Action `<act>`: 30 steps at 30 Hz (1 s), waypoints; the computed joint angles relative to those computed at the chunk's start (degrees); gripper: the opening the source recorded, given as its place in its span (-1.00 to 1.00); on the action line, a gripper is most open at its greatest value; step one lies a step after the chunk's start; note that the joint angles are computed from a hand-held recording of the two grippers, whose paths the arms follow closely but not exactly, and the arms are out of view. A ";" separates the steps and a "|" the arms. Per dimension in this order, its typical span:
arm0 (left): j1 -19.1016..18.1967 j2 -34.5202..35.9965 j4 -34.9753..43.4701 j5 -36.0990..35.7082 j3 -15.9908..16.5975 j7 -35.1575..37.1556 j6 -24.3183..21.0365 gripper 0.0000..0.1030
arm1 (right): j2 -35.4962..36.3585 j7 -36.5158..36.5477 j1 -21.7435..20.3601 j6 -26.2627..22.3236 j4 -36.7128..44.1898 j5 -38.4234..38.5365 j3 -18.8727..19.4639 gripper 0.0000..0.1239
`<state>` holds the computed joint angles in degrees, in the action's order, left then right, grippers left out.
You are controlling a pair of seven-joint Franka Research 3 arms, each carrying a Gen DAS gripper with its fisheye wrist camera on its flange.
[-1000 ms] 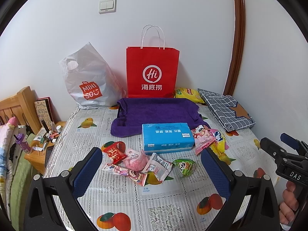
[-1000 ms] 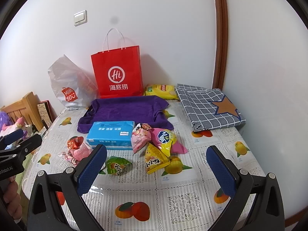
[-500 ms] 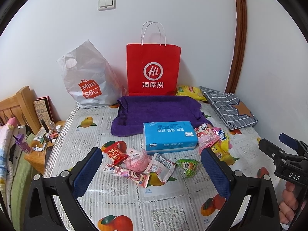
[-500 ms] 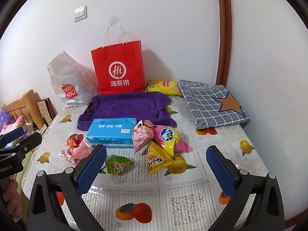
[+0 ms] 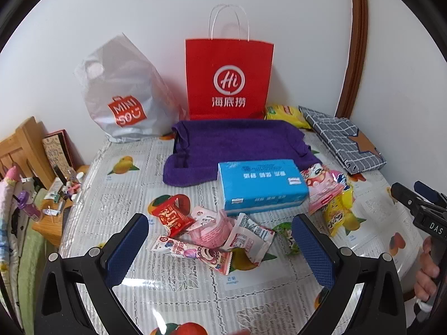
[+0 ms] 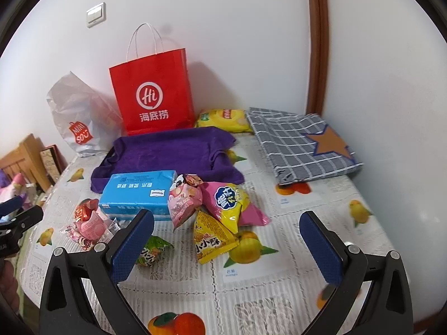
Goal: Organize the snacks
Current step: 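Grasp the pink cracker bag with the right gripper and lift it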
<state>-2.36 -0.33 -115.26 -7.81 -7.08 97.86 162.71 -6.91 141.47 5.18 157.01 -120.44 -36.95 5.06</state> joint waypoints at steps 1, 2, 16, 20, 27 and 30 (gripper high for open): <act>0.05 0.65 0.51 -0.46 0.06 0.36 -0.35 0.99 | 0.42 -0.35 -0.10 0.90 -0.21 0.06 -0.25 0.65; 0.20 1.65 1.32 -0.72 0.06 0.42 -0.95 0.99 | 1.01 -0.33 -0.29 1.63 -0.40 -0.32 -0.44 0.65; 2.41 11.01 9.26 8.41 -0.54 -4.89 -4.22 0.99 | 16.08 -21.61 5.57 2.69 11.50 20.43 -5.23 0.28; 3.28 12.59 10.67 11.42 -0.38 -7.01 -4.47 0.99 | 21.53 -28.68 6.76 0.25 18.48 26.80 -5.60 0.14; 5.99 13.81 11.17 9.71 -1.89 -4.87 -3.37 0.99 | 28.27 -36.08 8.15 -4.83 26.30 33.68 -6.55 -0.08; 7.07 14.43 11.78 6.50 -2.76 -2.82 -4.13 0.99 | 28.10 -36.39 9.30 -4.03 25.95 33.71 -7.70 -0.27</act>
<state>4.71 14.10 -103.49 -1.31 -9.84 95.05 158.58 21.20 105.08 14.48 152.98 -94.48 -3.24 -2.64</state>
